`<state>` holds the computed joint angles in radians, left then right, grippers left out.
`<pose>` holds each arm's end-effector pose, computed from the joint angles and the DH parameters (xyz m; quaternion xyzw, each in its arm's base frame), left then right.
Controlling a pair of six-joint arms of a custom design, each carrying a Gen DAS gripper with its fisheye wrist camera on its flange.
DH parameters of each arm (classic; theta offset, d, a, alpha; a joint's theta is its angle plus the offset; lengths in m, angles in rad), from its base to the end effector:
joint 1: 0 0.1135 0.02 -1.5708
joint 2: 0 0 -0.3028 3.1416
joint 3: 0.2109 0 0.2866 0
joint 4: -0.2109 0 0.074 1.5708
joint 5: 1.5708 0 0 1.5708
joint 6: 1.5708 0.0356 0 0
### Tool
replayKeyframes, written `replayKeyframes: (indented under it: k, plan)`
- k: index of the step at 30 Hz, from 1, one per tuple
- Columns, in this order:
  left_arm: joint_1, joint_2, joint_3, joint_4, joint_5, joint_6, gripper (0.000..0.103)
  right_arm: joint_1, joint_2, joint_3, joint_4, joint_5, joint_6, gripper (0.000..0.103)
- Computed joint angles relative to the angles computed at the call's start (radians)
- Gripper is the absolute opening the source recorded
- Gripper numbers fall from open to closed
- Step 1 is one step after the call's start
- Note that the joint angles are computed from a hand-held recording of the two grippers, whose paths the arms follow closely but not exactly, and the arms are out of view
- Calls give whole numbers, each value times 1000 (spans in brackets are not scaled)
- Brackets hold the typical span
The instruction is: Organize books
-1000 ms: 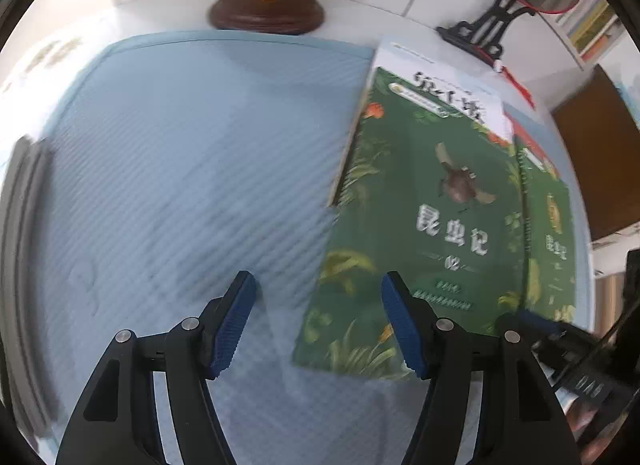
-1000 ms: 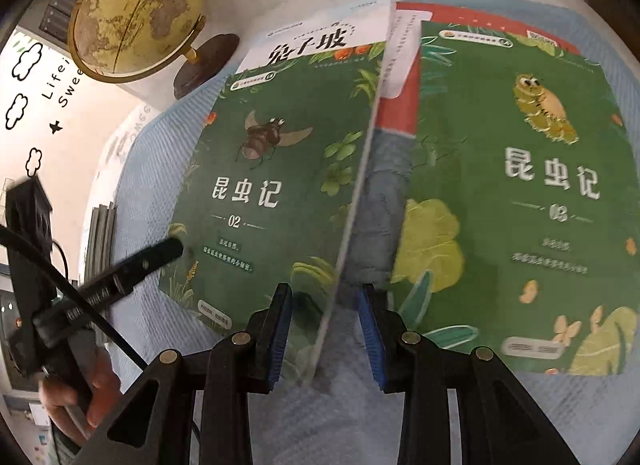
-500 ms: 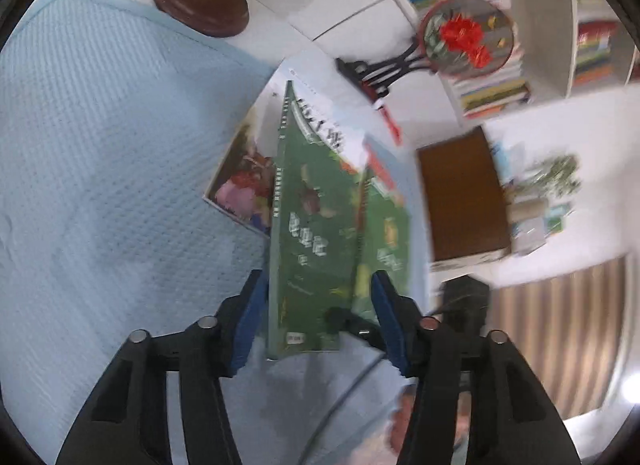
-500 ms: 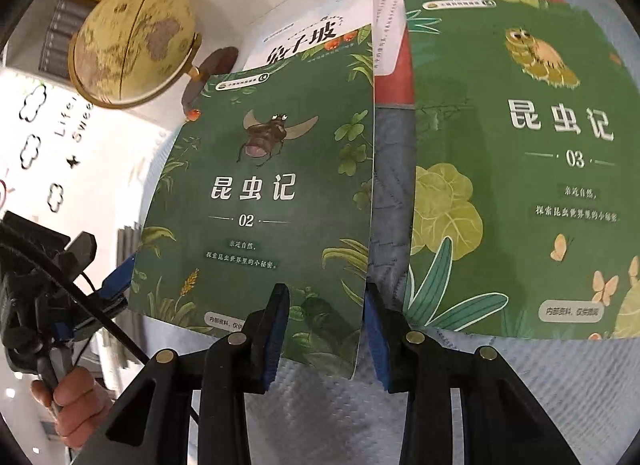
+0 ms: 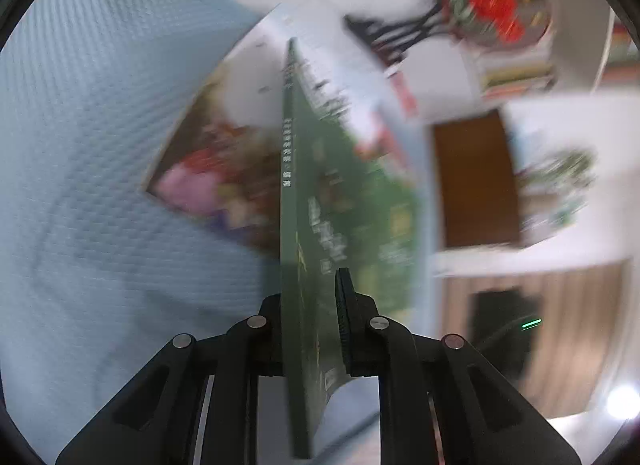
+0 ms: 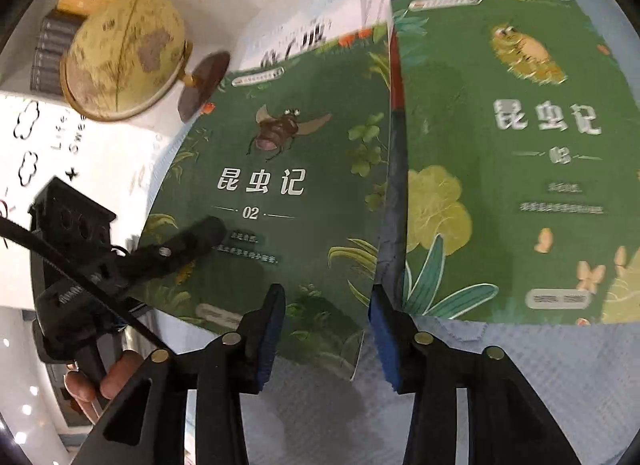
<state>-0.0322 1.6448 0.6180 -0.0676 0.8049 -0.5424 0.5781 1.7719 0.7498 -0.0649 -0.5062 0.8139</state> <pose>0.2830 -0.0348 0.1190 -0.1362 0.8885 -0.4265 0.1003 0.2642 0.1930 0.1093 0.0510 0.9405 0.3353 0.0221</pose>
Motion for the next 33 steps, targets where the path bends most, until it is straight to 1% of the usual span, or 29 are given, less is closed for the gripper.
replayKeyframes:
  k: [1,2,4,5,6,9,11,12,14,15,16,17,18,19,20,21,23,24,25,26,27,28,30,31,33]
  plan:
    - [18,4,-9,41,51,-45,14,-12,-23,-22,33,-15,24,48]
    - [29,14,-15,78,89,-83,14,-24,-44,-49,81,-33,50,54]
    - [35,43,-21,136,138,-141,13,-45,-66,-89,162,-59,100,60]
    - [41,63,-33,190,166,-190,13,-55,-61,-101,201,-77,120,66]
    - [51,72,-44,218,185,-215,13,-63,-47,-106,232,-92,134,68]
    - [71,105,-75,314,222,-288,13,-90,19,-133,364,-152,200,67]
    - [96,127,-88,363,250,-328,13,-113,58,-178,490,-194,272,55]
    - [112,143,-99,397,263,-353,13,-121,83,-195,558,-215,311,53]
    - [133,160,-107,415,275,-374,12,-141,151,-254,780,-275,429,49]
    - [141,164,-112,415,279,-373,11,-146,153,-266,794,-285,441,49]
    - [141,166,-114,413,279,-376,11,-136,148,-258,743,-274,419,51]
    - [142,173,-122,441,289,-396,11,-128,139,-253,712,-264,401,56]
    - [145,184,-137,490,311,-432,11,-119,131,-249,683,-256,387,56]
    - [147,192,-147,526,327,-455,11,-115,142,-247,701,-265,399,56]
    - [145,191,-150,526,333,-452,11,-121,152,-262,755,-280,421,56]
    - [138,178,-141,472,325,-412,11,-124,156,-272,800,-286,443,54]
    - [114,160,-111,365,287,-348,11,-128,143,-258,793,-271,428,35]
    - [104,146,-92,288,259,-297,11,-127,125,-241,745,-258,400,33]
    - [92,123,-70,184,210,-225,11,-123,91,-214,644,-230,336,29]
    - [74,98,-45,90,147,-159,13,-115,69,-193,572,-207,283,25]
    - [42,63,-11,-30,43,-60,14,-101,47,-169,495,-174,228,24]
    - [11,32,6,-92,-37,-9,14,-72,15,-125,379,-117,156,19]
    - [-64,-40,34,-186,-200,67,14,-17,-20,-68,220,-21,54,18]
    - [-95,-70,41,-217,-269,103,14,27,-47,-41,137,54,2,18]
    - [-168,-133,52,-272,-408,154,14,80,-69,-13,65,131,-35,18]
